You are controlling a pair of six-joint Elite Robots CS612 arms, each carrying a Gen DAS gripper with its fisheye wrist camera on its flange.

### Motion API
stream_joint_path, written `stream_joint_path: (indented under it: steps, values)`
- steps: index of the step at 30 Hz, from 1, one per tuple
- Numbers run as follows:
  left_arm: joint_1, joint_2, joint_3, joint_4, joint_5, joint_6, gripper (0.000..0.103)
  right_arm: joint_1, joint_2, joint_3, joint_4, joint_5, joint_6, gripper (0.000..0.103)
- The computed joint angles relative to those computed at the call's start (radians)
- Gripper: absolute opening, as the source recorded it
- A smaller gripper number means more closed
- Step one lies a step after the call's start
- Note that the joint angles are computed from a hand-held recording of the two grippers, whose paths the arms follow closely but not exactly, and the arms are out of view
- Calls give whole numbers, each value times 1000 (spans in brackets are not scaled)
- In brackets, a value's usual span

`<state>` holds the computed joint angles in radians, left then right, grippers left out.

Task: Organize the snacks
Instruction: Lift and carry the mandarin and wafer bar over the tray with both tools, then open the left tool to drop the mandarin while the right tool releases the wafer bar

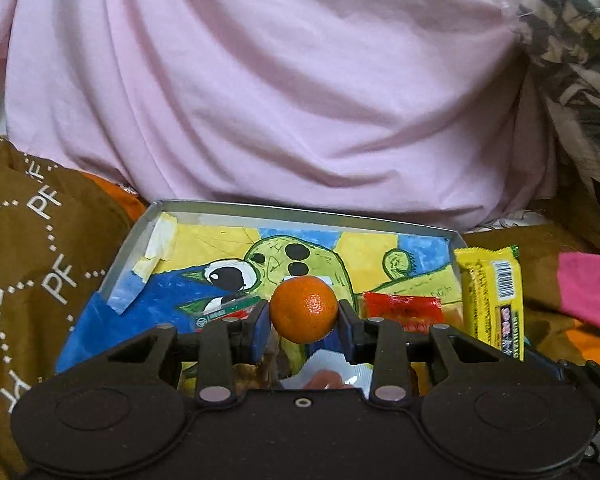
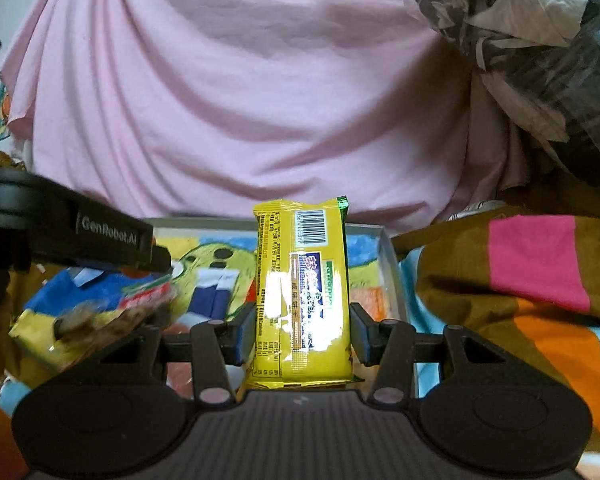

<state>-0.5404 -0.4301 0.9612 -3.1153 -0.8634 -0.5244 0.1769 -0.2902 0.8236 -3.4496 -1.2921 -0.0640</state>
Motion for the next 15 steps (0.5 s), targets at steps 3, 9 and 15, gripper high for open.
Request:
stream_joint_path:
  steps: [3, 9, 15]
  values:
    - [7, 12, -26, 38, -8, -19, 37, 0, 17, -36, 28, 5, 21, 52]
    - [15, 33, -59, 82, -19, -38, 37, -2, 32, -67, 78, 24, 52, 53]
    - [19, 51, -88, 110, -31, -55, 37, -6, 42, -88, 97, 37, 69, 52]
